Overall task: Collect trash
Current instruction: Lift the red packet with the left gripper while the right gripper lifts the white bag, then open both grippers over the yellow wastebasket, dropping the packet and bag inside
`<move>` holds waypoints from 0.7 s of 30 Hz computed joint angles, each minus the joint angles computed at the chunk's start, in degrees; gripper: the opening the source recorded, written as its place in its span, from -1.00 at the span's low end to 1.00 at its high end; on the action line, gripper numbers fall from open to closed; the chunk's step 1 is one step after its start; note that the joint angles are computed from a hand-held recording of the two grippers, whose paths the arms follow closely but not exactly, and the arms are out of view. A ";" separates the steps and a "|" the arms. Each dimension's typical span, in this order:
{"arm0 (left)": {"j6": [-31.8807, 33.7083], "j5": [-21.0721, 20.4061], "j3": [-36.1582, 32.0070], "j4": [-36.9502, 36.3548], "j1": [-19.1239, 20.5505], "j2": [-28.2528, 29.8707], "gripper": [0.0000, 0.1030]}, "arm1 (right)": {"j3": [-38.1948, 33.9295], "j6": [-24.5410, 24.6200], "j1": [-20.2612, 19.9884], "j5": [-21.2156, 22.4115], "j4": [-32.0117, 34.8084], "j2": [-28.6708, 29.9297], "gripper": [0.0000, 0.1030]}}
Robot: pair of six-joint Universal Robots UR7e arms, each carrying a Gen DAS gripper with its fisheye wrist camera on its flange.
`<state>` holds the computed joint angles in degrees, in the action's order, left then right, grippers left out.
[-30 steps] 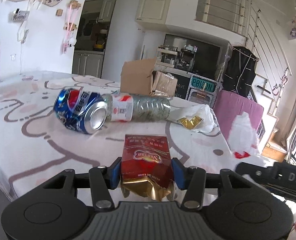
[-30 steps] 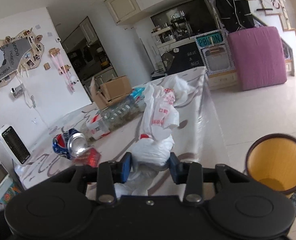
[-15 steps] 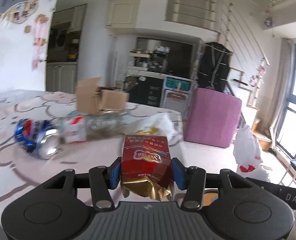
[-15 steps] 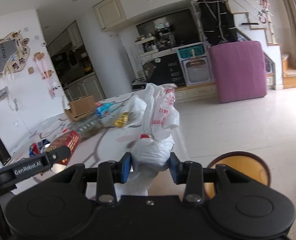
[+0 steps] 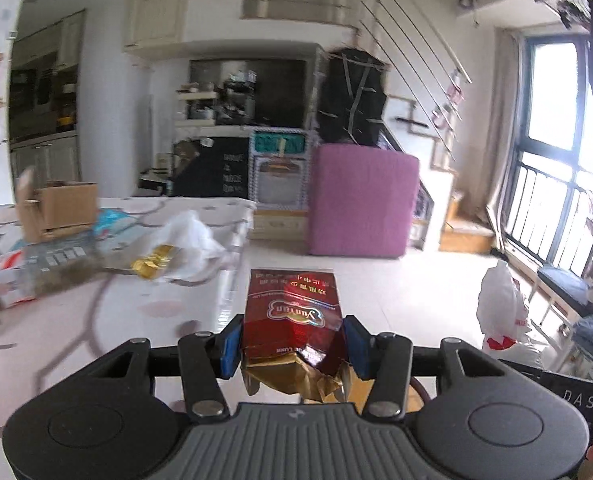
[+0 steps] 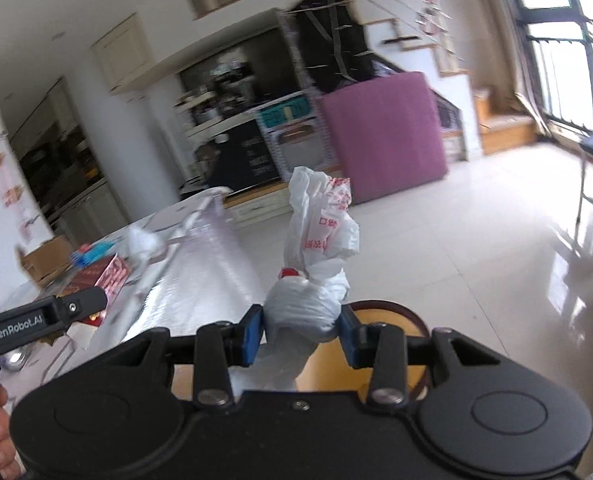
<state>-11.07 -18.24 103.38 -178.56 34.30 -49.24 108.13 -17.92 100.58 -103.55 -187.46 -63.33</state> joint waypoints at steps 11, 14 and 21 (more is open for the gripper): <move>-2.53 -10.36 -15.27 15.41 7.43 8.98 0.01 | -8.15 3.32 -5.84 0.21 7.21 6.04 -0.21; -4.83 -12.85 -19.72 22.25 9.91 11.02 0.01 | -11.38 4.13 -6.55 -1.02 11.72 8.26 -0.21; -12.78 -15.98 -29.63 39.07 15.30 15.85 0.01 | -18.30 5.08 -7.46 -1.95 19.90 13.20 -0.21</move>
<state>-23.85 -34.22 73.75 -139.49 49.60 -33.39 89.83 -12.84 93.11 -105.50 -167.56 -50.12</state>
